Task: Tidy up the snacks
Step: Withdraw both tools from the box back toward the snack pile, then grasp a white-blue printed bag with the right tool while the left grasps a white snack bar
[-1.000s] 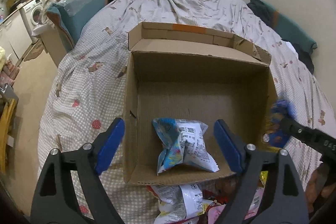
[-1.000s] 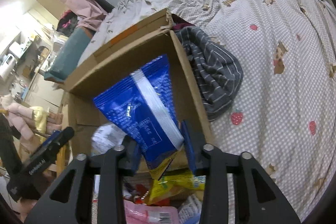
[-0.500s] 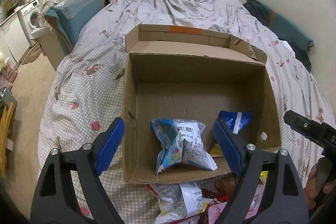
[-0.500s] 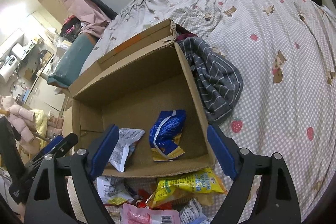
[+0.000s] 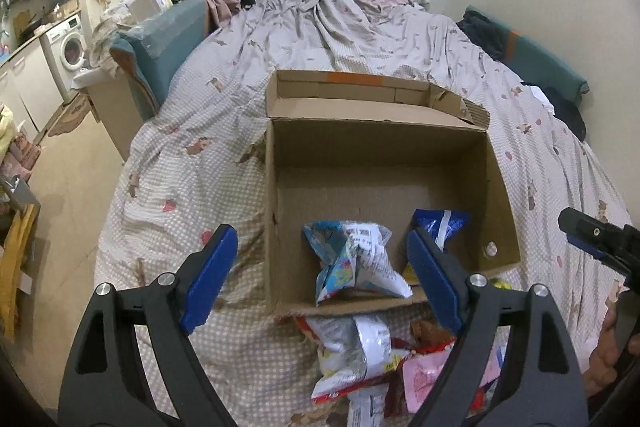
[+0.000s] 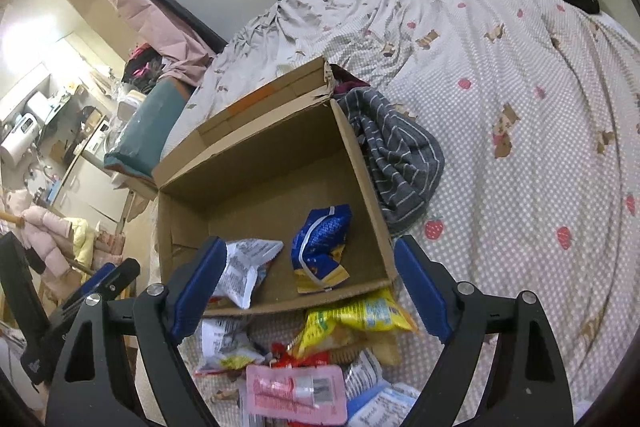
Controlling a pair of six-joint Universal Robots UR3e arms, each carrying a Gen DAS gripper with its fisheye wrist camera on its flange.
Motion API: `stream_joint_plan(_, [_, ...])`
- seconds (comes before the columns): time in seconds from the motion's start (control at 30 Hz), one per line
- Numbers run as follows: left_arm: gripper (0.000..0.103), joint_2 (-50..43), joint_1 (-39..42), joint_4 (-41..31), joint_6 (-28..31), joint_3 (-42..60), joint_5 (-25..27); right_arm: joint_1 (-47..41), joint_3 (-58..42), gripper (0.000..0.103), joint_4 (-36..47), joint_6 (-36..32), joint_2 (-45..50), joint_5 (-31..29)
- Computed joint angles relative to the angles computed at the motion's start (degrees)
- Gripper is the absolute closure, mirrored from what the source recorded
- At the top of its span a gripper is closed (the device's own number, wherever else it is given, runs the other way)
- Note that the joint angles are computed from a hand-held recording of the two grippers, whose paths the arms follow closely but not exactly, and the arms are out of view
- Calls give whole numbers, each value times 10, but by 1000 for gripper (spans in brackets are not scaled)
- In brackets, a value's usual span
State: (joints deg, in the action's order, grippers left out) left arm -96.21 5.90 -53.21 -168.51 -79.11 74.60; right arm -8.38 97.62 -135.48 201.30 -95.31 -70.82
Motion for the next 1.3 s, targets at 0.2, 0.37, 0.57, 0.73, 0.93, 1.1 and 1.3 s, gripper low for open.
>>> stream_joint_plan(0.2, [19,69,36,-8,17,-62,-20,-3,56,15,32,-13,-76,6])
stream_joint_plan(0.37, [19,103,63,-36,37,-81,-49,-8,96,15,54,-13,-128,7])
stream_joint_plan(0.57, [19,136,86,-69,44,-114,-63,-18,130,15,85,-17,-179,7])
stream_joint_plan(0.73, [19,152,83,-60,21,-139,-28,-50,155,15,120,-25,-226,20])
stream_joint_plan(0.93, [19,179,101,-61,35,-172,-45,-90,168,15,172,-29,-243,38])
stream_joint_plan(1.1, [19,175,100,-71,43,-177,-40,-106,174,15,271,-47,-195,82])
stream_joint_plan(1.3, [19,147,75,-121,61,-149,-21,-32,157,37,278,-43,-117,69])
